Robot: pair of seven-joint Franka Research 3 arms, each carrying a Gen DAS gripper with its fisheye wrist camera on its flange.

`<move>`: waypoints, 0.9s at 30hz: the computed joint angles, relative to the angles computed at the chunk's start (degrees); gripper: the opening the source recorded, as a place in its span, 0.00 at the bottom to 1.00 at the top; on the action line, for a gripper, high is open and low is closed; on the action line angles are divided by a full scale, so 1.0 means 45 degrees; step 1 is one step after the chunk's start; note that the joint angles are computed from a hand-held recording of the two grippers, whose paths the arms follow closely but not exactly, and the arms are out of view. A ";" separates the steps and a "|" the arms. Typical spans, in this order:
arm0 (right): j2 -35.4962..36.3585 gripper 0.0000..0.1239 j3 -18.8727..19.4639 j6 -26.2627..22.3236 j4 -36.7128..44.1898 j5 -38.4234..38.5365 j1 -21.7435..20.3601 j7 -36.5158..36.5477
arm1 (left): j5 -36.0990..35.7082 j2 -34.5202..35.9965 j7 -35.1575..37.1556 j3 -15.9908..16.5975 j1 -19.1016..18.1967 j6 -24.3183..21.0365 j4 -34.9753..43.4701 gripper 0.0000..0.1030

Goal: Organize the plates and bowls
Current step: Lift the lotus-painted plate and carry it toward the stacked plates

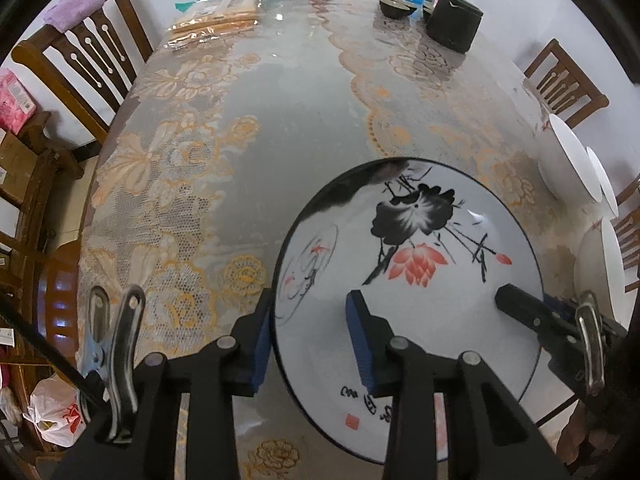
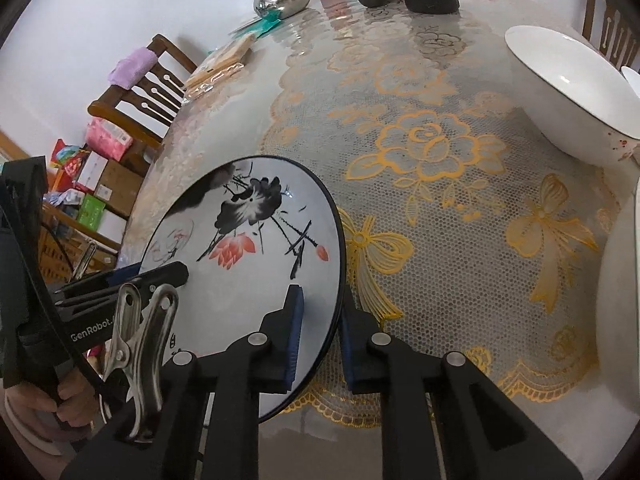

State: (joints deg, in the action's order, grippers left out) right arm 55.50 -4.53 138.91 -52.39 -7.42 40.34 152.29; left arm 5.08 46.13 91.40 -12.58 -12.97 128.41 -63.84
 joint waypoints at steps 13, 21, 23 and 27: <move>-0.1795 0.15 -0.0089 0.0706 -0.2437 -0.0514 0.0564 0.0667 | -0.0190 -0.2495 -0.0184 -0.0235 0.0517 0.1565 -0.3549 0.35; -0.2543 0.15 -0.0003 0.0772 -0.3218 -0.0968 0.1006 0.1076 | -0.0765 -0.4292 -0.0134 -0.0436 0.1082 0.2622 -0.6082 0.35; -0.2761 0.15 -0.0026 0.0855 -0.3480 -0.1132 0.1170 0.1334 | -0.0864 -0.4658 -0.0006 -0.0452 0.1177 0.2849 -0.6606 0.35; -0.3052 0.15 -0.0007 0.0779 -0.3744 -0.1459 0.1425 0.1689 | -0.1255 -0.5366 0.0100 -0.0497 0.1373 0.3145 -0.7559 0.35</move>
State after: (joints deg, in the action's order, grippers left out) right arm 41.76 -4.56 142.41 -69.23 -13.99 46.75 159.89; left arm -0.57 21.98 91.85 -14.81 -6.79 142.57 -97.85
